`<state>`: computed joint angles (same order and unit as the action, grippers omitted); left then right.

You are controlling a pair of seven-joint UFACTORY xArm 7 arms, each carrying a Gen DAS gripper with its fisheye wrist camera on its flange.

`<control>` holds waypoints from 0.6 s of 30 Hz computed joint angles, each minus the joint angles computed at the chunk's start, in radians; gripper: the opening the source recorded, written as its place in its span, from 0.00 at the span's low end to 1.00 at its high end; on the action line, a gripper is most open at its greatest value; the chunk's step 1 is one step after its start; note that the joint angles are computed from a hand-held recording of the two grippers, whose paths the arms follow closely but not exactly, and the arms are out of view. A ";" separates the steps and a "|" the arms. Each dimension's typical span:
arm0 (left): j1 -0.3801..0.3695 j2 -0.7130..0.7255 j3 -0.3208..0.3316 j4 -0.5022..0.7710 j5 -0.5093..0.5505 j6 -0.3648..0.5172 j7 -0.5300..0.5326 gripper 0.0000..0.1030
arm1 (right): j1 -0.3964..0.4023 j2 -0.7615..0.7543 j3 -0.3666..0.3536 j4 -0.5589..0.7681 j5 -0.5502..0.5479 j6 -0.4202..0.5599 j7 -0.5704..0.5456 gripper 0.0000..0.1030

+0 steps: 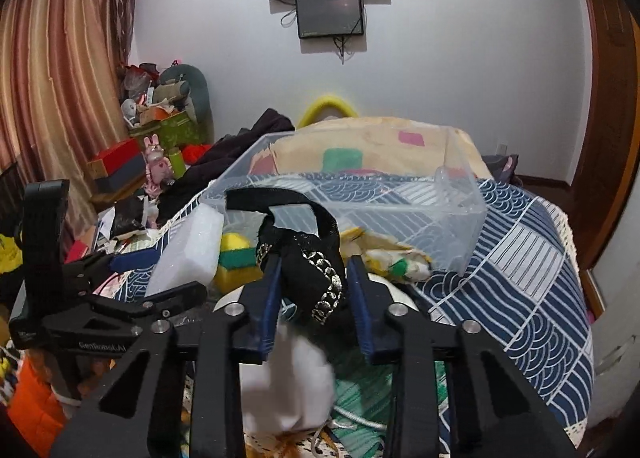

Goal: Organize soft objects
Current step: 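Grasp the white foam block with left tool while right tool grasps the black chain bag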

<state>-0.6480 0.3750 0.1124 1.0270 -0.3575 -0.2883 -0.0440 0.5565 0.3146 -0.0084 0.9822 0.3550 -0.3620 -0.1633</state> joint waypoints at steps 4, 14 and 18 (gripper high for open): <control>0.051 -0.017 -0.058 -0.021 0.028 -0.040 0.001 0.80 | 0.015 -0.014 -0.010 -0.011 0.032 -0.032 -0.022 0.24; 0.022 -0.058 -0.064 -0.049 -0.019 -0.067 0.074 0.41 | -0.033 -0.059 0.057 -0.060 0.052 -0.123 -0.043 0.22; 0.117 -0.093 -0.156 -0.078 0.055 -0.073 0.037 0.20 | -0.049 -0.080 0.079 -0.080 0.057 -0.156 -0.051 0.21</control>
